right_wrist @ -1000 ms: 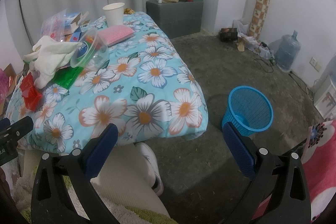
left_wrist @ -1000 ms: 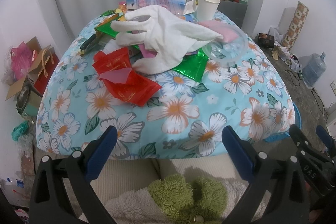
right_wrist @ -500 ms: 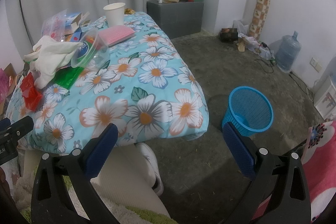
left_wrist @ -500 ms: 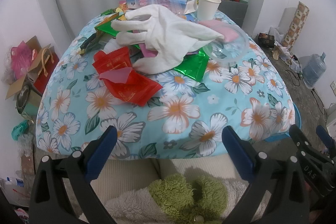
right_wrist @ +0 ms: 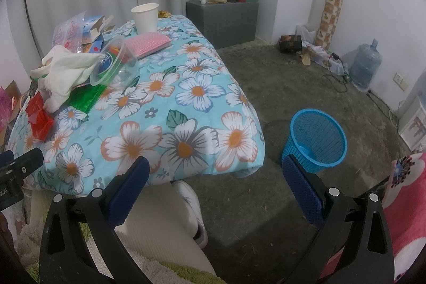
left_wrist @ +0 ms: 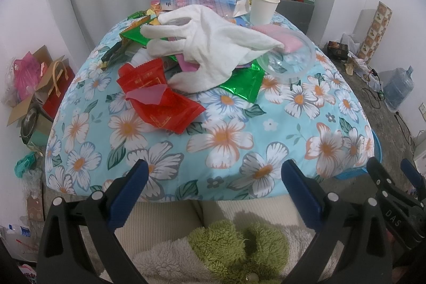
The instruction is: Collect trash
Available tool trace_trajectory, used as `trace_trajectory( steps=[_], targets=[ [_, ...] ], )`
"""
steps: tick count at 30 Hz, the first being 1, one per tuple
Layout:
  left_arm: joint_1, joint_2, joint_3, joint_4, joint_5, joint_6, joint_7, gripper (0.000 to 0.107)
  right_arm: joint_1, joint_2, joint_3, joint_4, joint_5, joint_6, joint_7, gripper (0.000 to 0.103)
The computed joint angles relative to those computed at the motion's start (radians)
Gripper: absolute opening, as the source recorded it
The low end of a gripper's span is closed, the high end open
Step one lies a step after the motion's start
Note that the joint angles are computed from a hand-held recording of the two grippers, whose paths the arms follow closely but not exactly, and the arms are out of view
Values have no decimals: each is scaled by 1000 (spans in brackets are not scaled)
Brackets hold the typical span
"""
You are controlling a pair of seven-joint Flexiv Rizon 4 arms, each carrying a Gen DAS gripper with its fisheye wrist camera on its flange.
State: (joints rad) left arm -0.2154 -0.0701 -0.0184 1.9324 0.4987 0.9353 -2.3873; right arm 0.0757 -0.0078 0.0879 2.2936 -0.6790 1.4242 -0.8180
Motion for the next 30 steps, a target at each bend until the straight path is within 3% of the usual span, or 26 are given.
trace_trajectory(
  steps=[25, 27, 30],
  targets=[
    [1, 2, -2, 36, 8, 29, -17, 98, 3, 9, 7, 4, 28, -16, -9, 95],
    [13, 6, 6, 49, -23, 73, 10, 98, 4, -2, 4, -6, 17, -9, -3, 95],
    [50, 23, 25, 156, -176, 283, 116, 98, 4, -25, -13, -26, -48, 49, 30, 95]
  ],
)
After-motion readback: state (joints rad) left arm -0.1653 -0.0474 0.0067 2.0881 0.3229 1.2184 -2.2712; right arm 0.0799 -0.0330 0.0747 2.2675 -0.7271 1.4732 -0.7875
